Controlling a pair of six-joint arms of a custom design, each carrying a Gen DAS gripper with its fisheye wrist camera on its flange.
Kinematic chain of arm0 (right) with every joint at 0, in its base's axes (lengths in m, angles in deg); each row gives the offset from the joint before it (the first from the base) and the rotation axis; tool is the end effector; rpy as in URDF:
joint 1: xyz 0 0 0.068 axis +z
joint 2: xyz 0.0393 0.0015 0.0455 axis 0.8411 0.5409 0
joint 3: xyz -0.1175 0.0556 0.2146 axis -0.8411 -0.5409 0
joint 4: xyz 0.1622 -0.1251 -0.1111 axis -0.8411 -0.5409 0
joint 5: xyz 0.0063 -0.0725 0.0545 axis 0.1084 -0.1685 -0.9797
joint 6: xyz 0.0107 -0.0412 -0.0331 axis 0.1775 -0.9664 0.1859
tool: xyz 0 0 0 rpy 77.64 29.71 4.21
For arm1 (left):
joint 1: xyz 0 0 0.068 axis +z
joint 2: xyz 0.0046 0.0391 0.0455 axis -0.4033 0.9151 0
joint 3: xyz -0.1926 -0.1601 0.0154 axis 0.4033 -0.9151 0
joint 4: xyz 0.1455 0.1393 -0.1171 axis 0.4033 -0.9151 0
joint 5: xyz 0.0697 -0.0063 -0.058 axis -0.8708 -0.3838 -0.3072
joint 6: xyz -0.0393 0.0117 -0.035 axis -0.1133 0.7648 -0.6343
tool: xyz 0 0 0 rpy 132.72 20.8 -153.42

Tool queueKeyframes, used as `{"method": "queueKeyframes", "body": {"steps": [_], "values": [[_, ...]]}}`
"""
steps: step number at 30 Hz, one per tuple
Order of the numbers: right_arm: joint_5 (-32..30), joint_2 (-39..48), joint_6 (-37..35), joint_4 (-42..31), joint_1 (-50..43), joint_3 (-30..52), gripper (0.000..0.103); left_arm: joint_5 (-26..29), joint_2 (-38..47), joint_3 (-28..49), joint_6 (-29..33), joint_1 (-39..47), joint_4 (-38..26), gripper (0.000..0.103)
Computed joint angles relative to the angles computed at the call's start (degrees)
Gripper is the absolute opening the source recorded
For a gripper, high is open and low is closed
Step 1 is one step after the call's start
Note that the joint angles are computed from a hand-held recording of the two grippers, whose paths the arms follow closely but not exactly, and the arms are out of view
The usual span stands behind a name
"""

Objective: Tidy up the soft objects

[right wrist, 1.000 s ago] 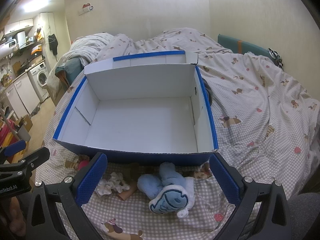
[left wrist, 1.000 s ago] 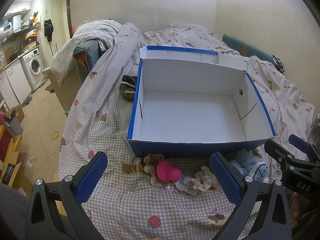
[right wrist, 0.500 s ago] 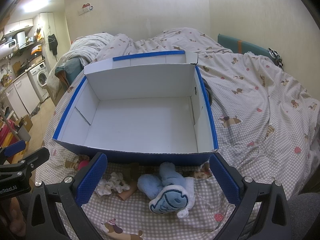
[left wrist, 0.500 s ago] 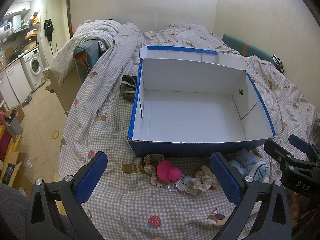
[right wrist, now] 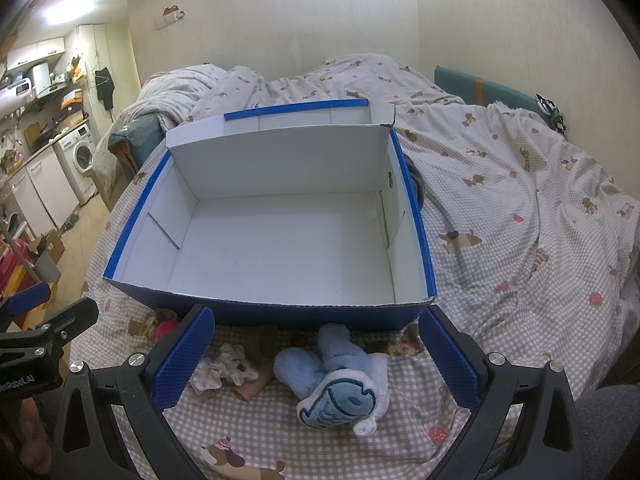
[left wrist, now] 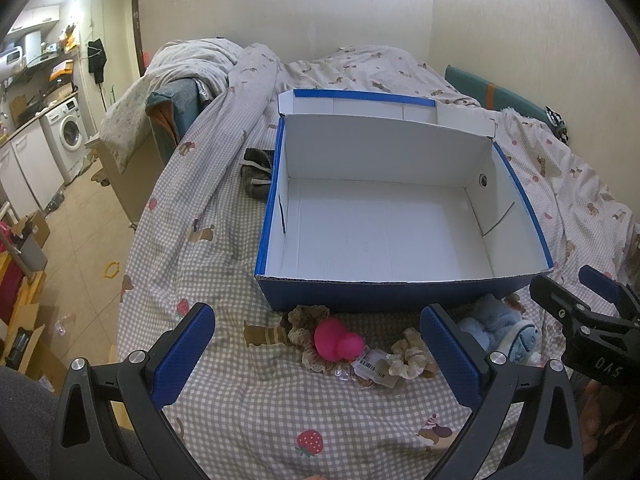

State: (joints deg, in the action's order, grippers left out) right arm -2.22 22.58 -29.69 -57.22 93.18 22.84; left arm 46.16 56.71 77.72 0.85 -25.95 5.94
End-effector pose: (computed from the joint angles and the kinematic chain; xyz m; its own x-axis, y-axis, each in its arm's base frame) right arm 0.2252 0.1483 0.1672 -0.6759 0.0136 -0.7369 -0.0755 0.9933 0.0875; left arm 0.1966 -0.0061 0.2041 -0.7082 -0.0269 -0.7055 -0.0254 0.9996 -0.0126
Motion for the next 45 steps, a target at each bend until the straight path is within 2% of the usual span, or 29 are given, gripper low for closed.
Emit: {"method": "queueKeyframes", "body": {"steps": [21, 23, 27, 32, 38, 45], "values": [[-1.35, -0.92, 0.32, -1.94, -2.23, -0.65, 0.103, 0.46, 0.45, -0.83, 3.24, 4.14, 0.05, 0.102], [-3.23, -1.27, 1.13, -2.76, -3.80, -0.86, 0.103, 0.78, 0.95, -0.61, 3.24, 5.24, -0.41, 0.102], [-14.62, -0.69, 2.70, -5.02, -10.30, -0.75, 0.103, 0.33, 4.35, 0.51, 3.29, 6.81, -1.69, 0.102], [-25.03, 0.99, 5.22, -7.74, -19.99, -0.48, 0.103, 0.72, 11.34, 2.92, 2.41, 10.03, -4.94, 0.102], [-31.13, 11.13, 8.56, -12.81, -28.20, 3.56, 0.103, 2.63, 17.63, 5.79, 1.15, 14.48, -7.16, 0.102], [-30.08, 17.68, 4.49, -14.83, -22.15, 10.12, 0.103, 3.88, 20.18, 7.80, 0.43, 15.23, -9.71, 0.102]]}}
